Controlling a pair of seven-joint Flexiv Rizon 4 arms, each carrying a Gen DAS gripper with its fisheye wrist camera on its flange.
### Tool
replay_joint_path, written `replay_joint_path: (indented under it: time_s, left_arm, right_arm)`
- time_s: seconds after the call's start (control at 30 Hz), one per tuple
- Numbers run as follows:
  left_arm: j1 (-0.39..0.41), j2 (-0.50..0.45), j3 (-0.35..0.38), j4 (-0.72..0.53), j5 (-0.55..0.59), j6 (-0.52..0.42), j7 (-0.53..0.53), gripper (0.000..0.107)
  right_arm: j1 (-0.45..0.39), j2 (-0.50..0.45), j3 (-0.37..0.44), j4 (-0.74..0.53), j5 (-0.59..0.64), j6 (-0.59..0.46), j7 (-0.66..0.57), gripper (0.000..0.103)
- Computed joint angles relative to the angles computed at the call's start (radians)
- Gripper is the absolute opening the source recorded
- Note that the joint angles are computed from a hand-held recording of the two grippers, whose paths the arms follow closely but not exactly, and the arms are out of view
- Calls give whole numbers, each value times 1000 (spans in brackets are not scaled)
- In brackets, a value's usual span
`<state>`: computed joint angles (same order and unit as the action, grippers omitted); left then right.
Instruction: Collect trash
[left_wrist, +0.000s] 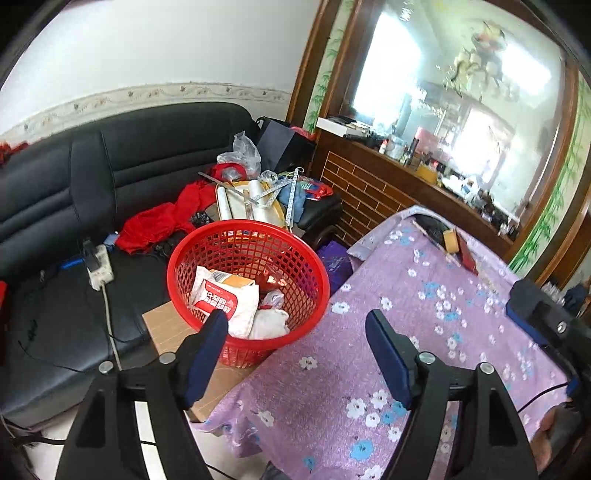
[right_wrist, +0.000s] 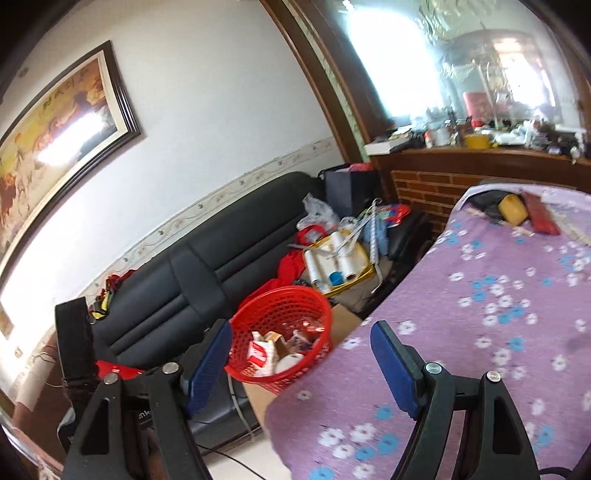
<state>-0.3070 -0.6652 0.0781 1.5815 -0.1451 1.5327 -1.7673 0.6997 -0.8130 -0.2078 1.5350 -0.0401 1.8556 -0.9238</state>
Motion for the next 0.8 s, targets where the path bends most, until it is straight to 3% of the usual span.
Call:
replay_joint_path:
  time_s: [0.2, 0.4, 0.53, 0.63, 0.8]
  left_arm:
    - [-114, -3, 142, -15, 46, -9, -106, 80]
    - [-152, 1, 200, 3, 50, 19, -212, 80]
    - [-205, -13, 294, -47, 110, -83, -257, 80]
    - [-175, -4, 259, -53, 147, -104, -255, 80]
    - [-173, -8, 269, -83, 230, -149, -297, 80]
  right_arm:
    - [9, 40, -19, 75, 44, 32, -10, 81]
    - [11, 54, -21, 92, 65, 36, -22, 81]
    - [13, 50, -21, 82, 65, 26, -27, 81]
    - [13, 42, -19, 71, 60, 17, -23, 81]
    - [8, 32, -16, 53, 49, 2, -8, 81]
